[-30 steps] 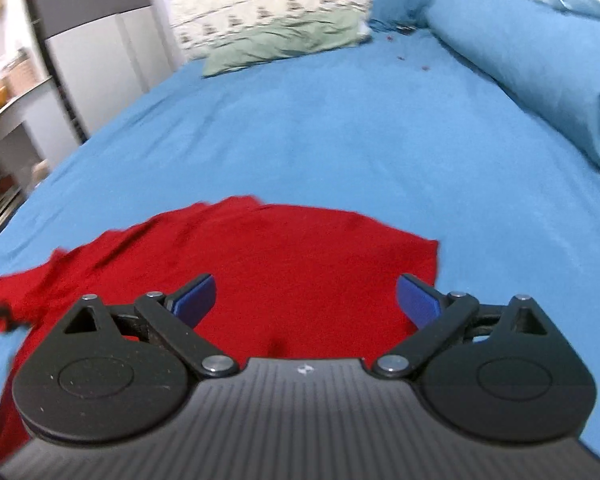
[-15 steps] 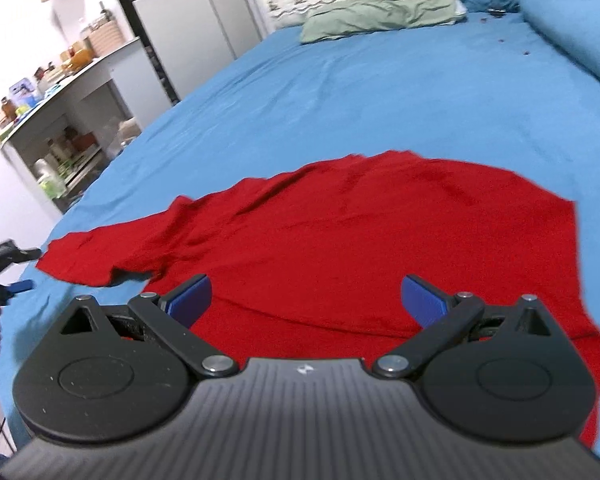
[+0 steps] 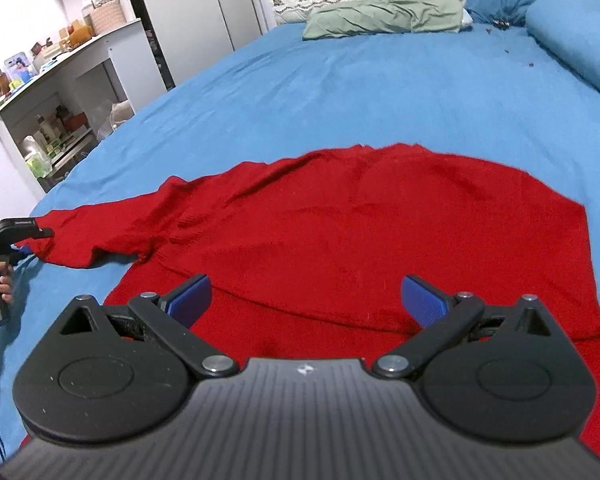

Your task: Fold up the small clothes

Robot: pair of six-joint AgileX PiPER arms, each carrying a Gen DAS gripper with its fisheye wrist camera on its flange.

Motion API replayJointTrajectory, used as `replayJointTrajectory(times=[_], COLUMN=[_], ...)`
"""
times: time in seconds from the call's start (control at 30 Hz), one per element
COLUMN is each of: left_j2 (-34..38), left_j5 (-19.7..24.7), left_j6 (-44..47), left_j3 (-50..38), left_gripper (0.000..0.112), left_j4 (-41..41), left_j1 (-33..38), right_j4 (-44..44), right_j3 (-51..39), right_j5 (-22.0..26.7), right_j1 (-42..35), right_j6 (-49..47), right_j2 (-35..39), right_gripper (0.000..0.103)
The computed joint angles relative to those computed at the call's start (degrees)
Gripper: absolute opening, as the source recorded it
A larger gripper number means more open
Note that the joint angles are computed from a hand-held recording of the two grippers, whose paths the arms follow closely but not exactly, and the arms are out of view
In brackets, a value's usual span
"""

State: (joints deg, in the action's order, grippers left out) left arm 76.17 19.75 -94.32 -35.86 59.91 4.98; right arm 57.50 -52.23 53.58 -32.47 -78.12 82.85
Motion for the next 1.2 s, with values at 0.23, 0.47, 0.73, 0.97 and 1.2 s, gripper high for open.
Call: replayJointTrajectory(times=[0.23,0.47,0.73,0.97,1.2], left_j2=[-1.87,11.74,43.01,54.59,41.57], left_j5=[16.97,23.07,23.08,27.43,21.54], left_j6=[-1.99,11.3,27.88,35.36,32.67], left_j3=[-7.08,-34.13,-69.08,-79.0,-63.12], left_gripper=[0.005,0.005,0.005,0.006,0.088], left_j4=[8.1,3.92,-14.03,-22.39,-17.36], left_j1=[-19.84,-44.58,-58.95,-62.76,-62.94], right_j4=[1.58,3.39,1.67,-1.15,0.69], right_j3=[1.01,-1.09,-5.41,-7.83,-7.69], right_j5=[-1.37,-0.35,-1.23,-1.15,-0.76], right_j1=[-2.13,-7.63,-15.4,-21.54,-22.66], right_j6=[-2.48,-3.78,-5.89,-8.79,-11.24], right_j2=[-0.8,-1.65,1.04,6.8,6.63], right_gripper=[0.103,0.103,0.103,0.103,0.103])
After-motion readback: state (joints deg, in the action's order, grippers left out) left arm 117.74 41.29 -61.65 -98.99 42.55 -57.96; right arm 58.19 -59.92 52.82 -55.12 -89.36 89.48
